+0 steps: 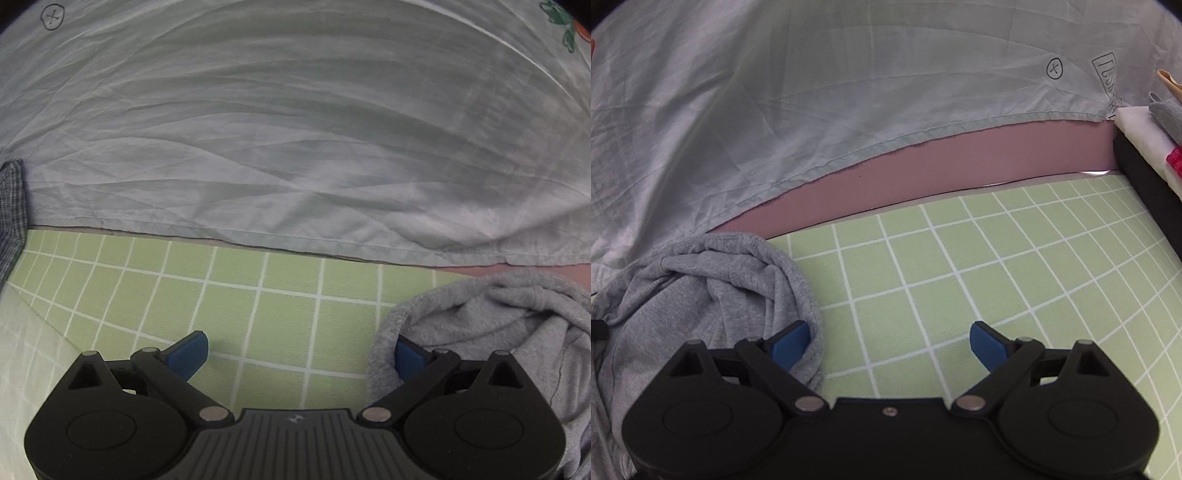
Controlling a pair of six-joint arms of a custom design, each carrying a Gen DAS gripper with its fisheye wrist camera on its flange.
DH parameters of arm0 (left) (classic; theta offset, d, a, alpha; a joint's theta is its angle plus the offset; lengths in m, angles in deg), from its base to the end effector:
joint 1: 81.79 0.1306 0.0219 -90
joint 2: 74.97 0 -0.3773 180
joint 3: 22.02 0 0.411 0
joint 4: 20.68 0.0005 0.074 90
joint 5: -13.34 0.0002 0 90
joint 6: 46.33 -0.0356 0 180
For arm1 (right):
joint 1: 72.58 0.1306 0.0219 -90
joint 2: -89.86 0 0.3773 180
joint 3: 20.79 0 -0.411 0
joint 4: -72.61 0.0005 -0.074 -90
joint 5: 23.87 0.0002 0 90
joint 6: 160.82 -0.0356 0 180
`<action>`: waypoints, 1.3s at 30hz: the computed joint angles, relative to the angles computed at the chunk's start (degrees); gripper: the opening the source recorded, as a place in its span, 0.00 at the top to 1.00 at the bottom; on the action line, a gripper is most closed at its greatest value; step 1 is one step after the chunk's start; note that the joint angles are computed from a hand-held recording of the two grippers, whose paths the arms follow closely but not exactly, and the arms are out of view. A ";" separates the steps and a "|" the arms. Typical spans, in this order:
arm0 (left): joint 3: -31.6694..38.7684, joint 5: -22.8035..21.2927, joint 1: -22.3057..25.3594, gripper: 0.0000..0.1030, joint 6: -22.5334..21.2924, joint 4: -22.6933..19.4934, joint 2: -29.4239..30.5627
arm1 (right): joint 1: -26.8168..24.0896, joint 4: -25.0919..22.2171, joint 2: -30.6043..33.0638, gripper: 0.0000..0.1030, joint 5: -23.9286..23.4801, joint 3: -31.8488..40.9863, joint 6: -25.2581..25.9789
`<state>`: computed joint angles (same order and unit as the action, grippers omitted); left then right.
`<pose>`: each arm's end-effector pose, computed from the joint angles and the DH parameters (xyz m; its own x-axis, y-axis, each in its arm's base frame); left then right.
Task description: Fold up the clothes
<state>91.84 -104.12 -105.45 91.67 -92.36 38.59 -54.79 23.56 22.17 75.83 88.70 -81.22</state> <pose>0.5717 -0.2331 0.3785 -0.7452 -0.3934 -0.5384 -0.4970 0.8660 0.0551 0.6141 0.1902 0.3735 -0.7732 -0.0612 -0.6312 -0.0636 0.9978 -0.0189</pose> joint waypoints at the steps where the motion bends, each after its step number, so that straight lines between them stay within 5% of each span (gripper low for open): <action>1: -0.65 -0.83 -0.10 0.02 0.33 0.10 -0.61 | 0.11 0.62 -0.31 0.05 1.20 -0.54 1.67; 5: -2.99 -5.84 -1.35 0.02 0.93 0.62 -3.51 | 0.75 3.90 -2.10 0.05 6.08 -3.08 6.54; 13: -12.25 -11.34 -4.50 0.02 4.19 1.58 -14.43 | 1.08 11.13 -10.74 0.05 9.48 -11.05 6.14; 19: -16.17 -17.06 -9.27 0.02 6.60 -1.27 -21.71 | 2.30 17.79 -20.55 0.05 12.09 -19.67 8.74; 25: -18.70 -21.14 -15.43 0.02 13.33 -8.87 -27.48 | 3.84 21.76 -31.38 0.05 14.37 -27.95 11.48; 32: -22.97 -18.04 -21.94 0.02 22.94 -17.22 -30.16 | 4.42 18.00 -40.70 0.05 14.12 -35.32 11.88; 39: -26.06 -11.22 -23.59 0.03 25.50 -17.75 -30.83 | 5.34 11.75 -45.02 0.05 15.12 -40.71 10.38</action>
<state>65.78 -115.35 -129.03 117.17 -110.10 7.76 -49.45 35.31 -22.86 90.94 47.99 -70.85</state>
